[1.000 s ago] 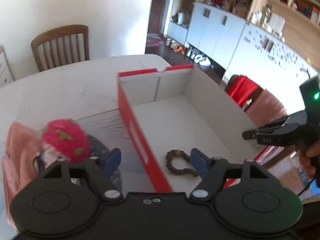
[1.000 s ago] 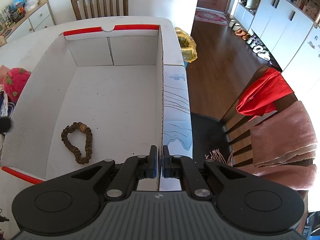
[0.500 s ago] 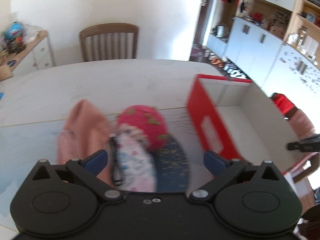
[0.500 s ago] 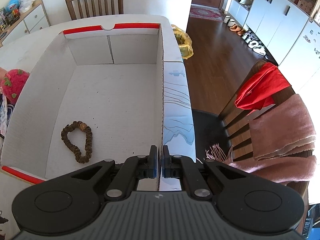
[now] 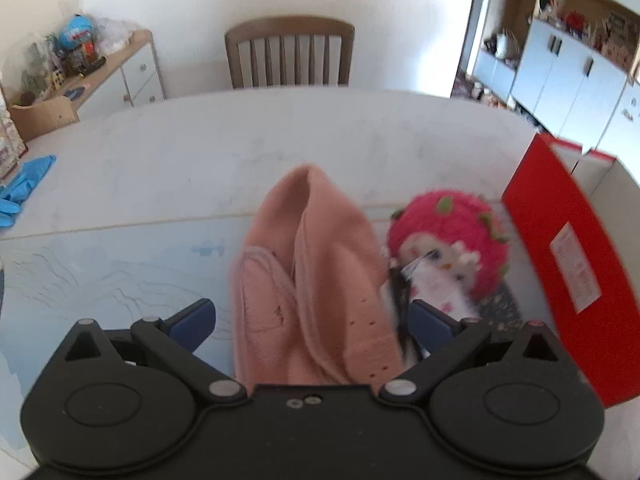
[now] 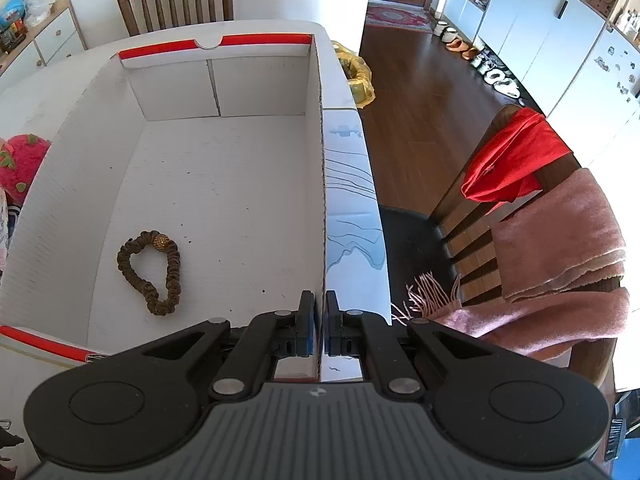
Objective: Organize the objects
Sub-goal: 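Return the left tool to the pink fleece hat and grasp it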
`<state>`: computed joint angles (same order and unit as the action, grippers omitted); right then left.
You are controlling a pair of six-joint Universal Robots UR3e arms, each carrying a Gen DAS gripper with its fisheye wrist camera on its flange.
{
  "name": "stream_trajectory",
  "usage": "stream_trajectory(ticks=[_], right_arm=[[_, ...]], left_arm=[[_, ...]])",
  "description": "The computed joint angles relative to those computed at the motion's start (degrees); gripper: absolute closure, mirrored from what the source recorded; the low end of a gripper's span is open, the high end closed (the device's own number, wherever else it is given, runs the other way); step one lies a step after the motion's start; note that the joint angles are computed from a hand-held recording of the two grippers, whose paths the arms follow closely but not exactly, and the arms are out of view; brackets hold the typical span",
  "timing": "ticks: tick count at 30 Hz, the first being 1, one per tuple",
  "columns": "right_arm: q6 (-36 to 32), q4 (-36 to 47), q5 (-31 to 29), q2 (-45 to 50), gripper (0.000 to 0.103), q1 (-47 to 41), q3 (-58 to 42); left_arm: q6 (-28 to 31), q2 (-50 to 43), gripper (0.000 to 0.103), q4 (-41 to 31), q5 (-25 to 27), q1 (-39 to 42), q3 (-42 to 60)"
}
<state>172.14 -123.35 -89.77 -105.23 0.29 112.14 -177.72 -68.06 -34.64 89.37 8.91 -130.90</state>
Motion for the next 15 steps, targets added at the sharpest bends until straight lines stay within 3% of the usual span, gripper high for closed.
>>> stream_trajectory(ticks=[12, 15], right_arm=[[2.1, 0.3, -1.8, 1.5, 0.098, 1.4, -1.2], [2.5, 0.4, -2.1, 1.6, 0.098, 1.6, -1.3]], left_arm=[[5.8, -3.4, 0.002, -0.8, -9.8, 10.0, -3.3], [6.8, -1.5, 0.010, -1.6, -13.6, 12.8, -5.4]])
